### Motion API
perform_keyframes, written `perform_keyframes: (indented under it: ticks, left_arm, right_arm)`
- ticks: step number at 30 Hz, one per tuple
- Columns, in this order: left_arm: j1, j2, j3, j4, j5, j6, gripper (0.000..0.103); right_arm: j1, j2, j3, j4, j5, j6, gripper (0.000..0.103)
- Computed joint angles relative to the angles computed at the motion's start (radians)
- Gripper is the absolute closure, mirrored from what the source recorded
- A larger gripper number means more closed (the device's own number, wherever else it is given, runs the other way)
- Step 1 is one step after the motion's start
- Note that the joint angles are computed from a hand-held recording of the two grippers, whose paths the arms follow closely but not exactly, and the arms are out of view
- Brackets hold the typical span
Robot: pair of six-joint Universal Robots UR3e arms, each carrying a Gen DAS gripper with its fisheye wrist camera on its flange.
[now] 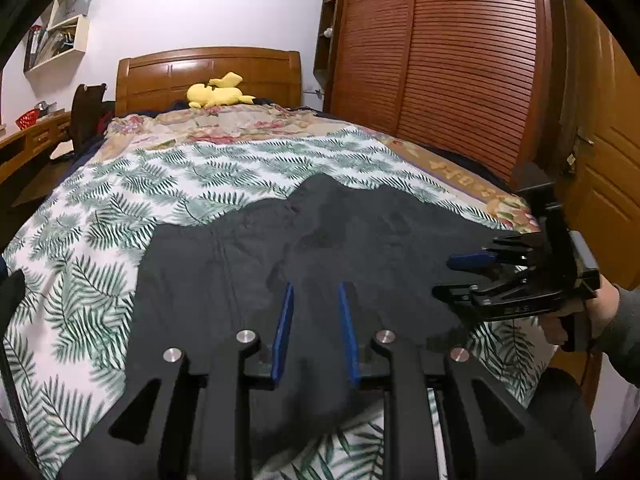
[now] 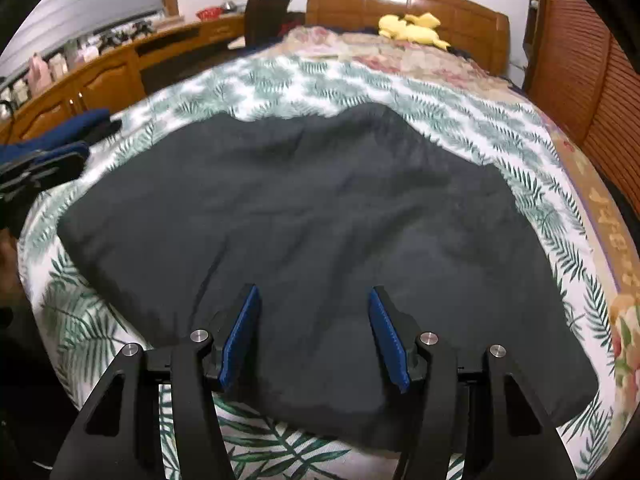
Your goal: Fold large clothes
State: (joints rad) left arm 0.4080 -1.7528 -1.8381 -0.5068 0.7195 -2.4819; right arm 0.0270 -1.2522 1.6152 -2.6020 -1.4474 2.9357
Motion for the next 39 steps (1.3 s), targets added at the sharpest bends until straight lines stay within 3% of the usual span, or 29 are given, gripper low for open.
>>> perform_keyframes:
  ticks: [4,13,23,30,39]
  left_arm:
    - [0.005,0.031,-0.057,-0.008,0.002,0.033,0.081]
    - [0.022,0.079,-0.156,-0.009,0.009,0.070,0.080]
    - [-0.015,0.007,-0.133,0.019,0.079,0.063,0.080]
    - [-0.032,-0.012,-0.127,0.037,0.108,0.056,0.079]
    - [-0.047,-0.058,-0.097,0.029,0.134,0.062,0.078]
  right_arm:
    - [0.024,0.060,0.003,-0.008,-0.052,-0.006,0.045]
    - [0.027,0.050,0.077,-0.106,-0.066,0.017,0.045]
    - [0.036,0.042,0.089,-0.128,-0.083,0.035,0.045]
    - [0.003,-0.105,0.171,-0.105,-0.099,0.034,0.045]
    - [-0.167,-0.349,0.335,-0.081,-0.134,0.004,0.045]
